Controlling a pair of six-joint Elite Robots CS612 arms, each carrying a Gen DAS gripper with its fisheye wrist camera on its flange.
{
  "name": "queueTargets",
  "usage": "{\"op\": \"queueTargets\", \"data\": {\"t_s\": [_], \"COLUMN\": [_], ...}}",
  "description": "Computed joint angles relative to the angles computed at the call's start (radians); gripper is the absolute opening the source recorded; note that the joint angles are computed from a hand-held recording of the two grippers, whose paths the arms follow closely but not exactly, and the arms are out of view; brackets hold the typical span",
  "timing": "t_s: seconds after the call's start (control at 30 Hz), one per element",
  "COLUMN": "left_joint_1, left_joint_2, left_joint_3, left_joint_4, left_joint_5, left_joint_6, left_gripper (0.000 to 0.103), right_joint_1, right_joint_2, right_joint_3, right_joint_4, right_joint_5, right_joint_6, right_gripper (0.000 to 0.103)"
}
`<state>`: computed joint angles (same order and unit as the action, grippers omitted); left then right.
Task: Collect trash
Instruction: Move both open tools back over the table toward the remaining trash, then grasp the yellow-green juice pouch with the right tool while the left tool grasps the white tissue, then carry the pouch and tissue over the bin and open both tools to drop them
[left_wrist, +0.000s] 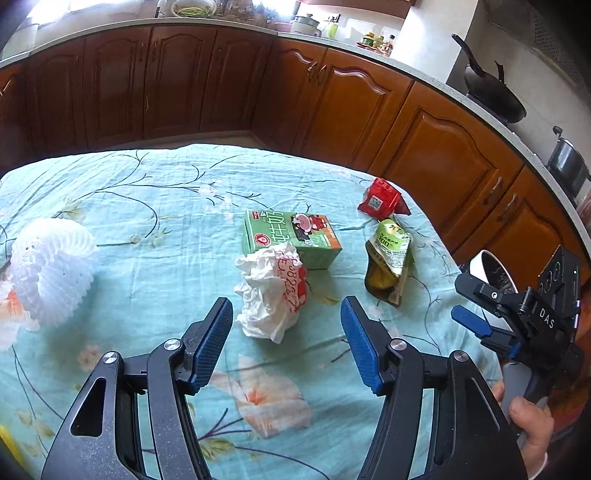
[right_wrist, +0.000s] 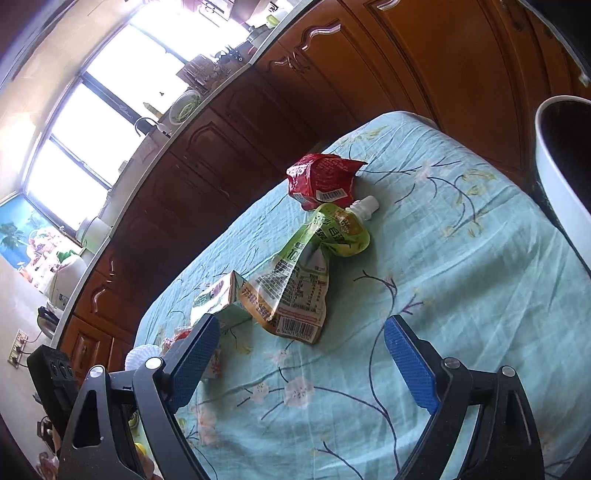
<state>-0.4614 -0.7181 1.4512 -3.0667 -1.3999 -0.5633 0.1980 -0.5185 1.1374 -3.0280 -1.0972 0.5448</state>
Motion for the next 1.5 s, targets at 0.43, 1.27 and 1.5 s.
{"op": "queueTargets", "data": {"t_s": [0.43, 1.27, 1.5], "left_joint_1": [0.020, -0.051, -0.077], "left_joint_2": [0.058, 0.030, 0.047], "left_joint_3": [-0.094, -0.071, -0.113], "left_joint_4": [0.070, -0.028, -0.003], "left_joint_5": [-0.015, -0.185, -0.222], "left_joint_6": [0.000, 0.135, 0.182], "left_gripper": [0.053, 0.029, 0.029], "right_joint_1": [0.016, -0.064, -0.084], "right_joint_2": [0.095, -0.161, -0.195], "right_joint_3": [-0.190, 0.314, 0.382], "right_joint_4": [0.164, -0.243, -0.303], "right_joint_5": [-0.062, -0.105, -0.166], "right_joint_6": [0.019, -0.038, -0.037], "right_gripper": [0.029, 0.023, 0.023]}}
